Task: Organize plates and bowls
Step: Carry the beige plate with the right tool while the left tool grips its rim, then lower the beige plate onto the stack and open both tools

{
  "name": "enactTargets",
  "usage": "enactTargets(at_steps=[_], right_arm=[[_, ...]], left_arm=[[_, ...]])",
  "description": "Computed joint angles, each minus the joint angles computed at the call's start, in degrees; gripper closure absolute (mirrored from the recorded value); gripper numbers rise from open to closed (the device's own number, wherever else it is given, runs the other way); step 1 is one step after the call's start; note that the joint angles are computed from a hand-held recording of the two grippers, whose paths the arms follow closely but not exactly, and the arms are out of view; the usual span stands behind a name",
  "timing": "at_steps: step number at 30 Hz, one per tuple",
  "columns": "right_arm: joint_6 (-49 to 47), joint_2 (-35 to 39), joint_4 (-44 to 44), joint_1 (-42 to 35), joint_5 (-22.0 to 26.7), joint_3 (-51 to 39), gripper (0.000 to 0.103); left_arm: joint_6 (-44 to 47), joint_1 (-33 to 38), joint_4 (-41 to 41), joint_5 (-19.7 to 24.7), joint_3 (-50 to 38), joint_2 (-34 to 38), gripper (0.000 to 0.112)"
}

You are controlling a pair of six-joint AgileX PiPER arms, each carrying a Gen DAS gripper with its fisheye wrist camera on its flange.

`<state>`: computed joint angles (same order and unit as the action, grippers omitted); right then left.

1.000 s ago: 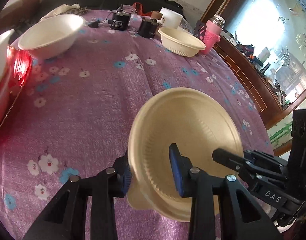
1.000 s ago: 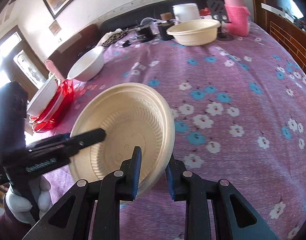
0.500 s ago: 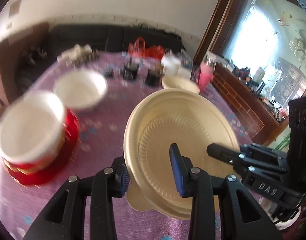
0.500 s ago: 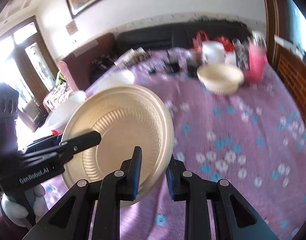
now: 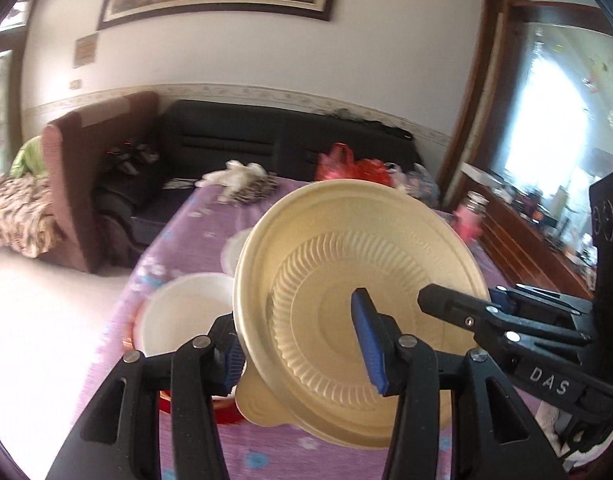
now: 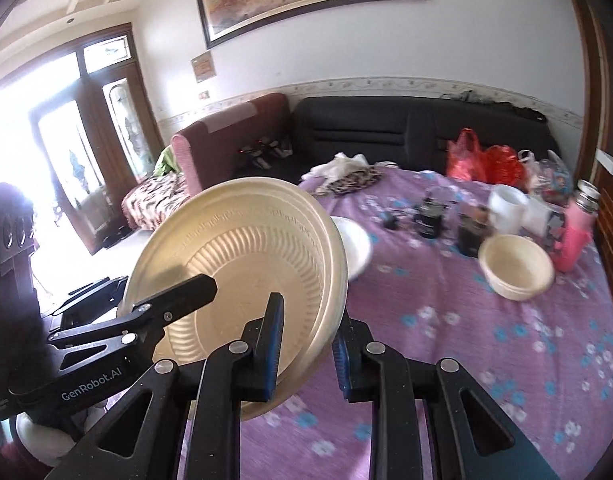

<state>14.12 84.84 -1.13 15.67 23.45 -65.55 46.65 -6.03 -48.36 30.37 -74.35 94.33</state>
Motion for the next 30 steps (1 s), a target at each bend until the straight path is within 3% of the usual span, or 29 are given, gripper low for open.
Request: enactTargets(at_steps=[8,16,23,30], right_arm=[[5.0,15.8,-5.0,5.5,2.2,-15.1,0.078],[5.3,30.5,-5.2,7.3,8.8,-29.3,0.078],[7.7,36.5,-9.2,7.8,11.8,-35.2,0.078],[12.5,38.8,-15.6,8.5,12.2,-36.3,0.077]], left_arm=[[-11.9,3.5,14.6,-3.5,-8.4,9.5,0.066],[-23.2,3.8,27.4,-5.2,-15.0,18.7,0.066],[-31.3,2.4,38.1,-4.6,-18.8,23.1,0.064],[-36.6,2.0,44.3,-6.4,-17.7,23.1,0.048]])
